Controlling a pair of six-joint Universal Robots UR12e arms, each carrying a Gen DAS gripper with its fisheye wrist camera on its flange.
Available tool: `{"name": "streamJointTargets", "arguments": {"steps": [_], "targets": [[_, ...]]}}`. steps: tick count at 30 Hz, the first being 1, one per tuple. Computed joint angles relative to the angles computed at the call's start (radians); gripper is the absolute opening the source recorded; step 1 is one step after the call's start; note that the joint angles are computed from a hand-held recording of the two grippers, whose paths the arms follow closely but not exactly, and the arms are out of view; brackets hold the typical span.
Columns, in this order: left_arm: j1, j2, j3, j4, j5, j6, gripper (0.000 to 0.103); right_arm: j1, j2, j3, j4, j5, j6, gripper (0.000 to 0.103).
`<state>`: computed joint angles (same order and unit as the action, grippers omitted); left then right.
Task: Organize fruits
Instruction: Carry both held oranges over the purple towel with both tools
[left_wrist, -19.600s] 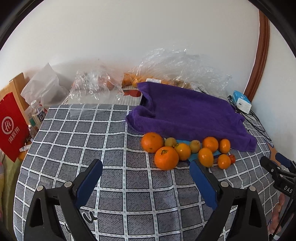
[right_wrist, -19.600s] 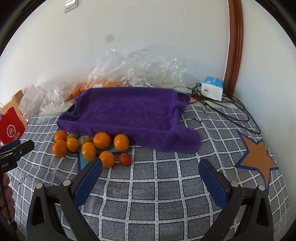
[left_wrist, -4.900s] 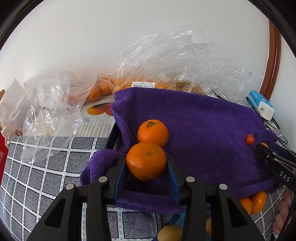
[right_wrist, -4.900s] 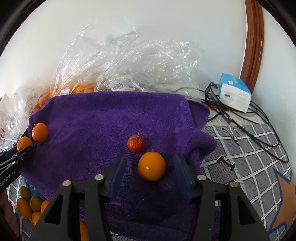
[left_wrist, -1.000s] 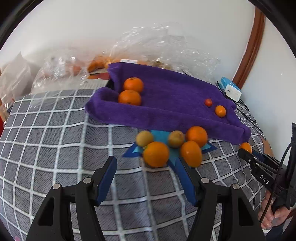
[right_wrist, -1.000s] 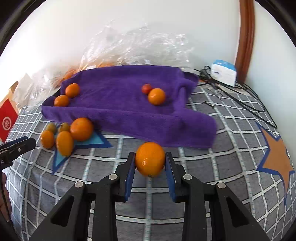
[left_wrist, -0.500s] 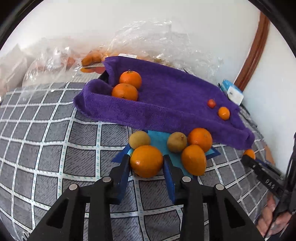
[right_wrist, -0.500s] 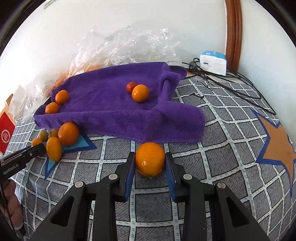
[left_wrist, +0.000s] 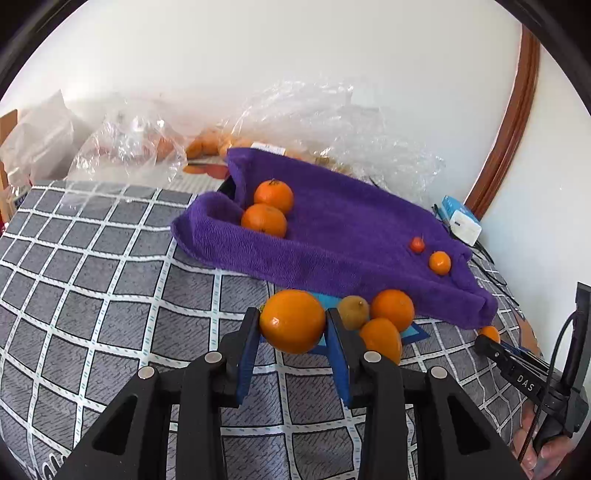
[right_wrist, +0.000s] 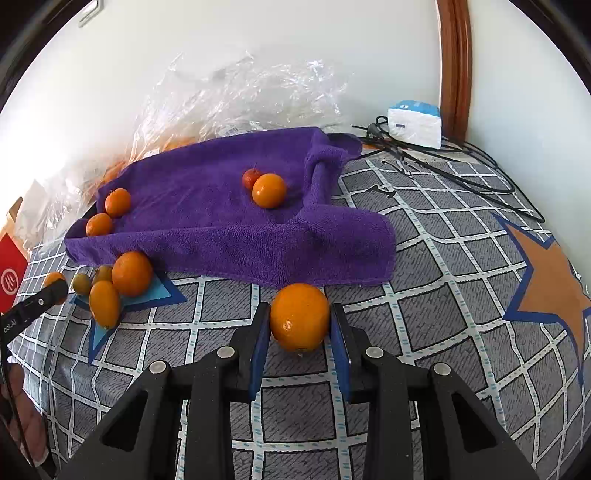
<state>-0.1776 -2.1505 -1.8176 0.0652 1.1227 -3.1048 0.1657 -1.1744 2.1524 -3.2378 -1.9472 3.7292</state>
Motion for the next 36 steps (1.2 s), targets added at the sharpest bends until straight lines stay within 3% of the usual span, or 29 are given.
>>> {"name": "streamJointTargets", "arguments": {"steps": [10,26,36], "targets": [[0.003,0.000,-0.004,0.044,0.005,-0.030,0.033,-0.003,0.001,0.009,-0.044,0.016,-0.009,0.031],[0.024,0.002,-0.020,0.113,-0.041,-0.081,0.033,0.016,0.003,0.004,-0.047,-0.025,-0.026,0.031],[0.023,-0.002,-0.015,0.118,-0.011,-0.102,0.033,0.030,-0.022,-0.012,-0.040,-0.052,-0.038,0.031]]}}
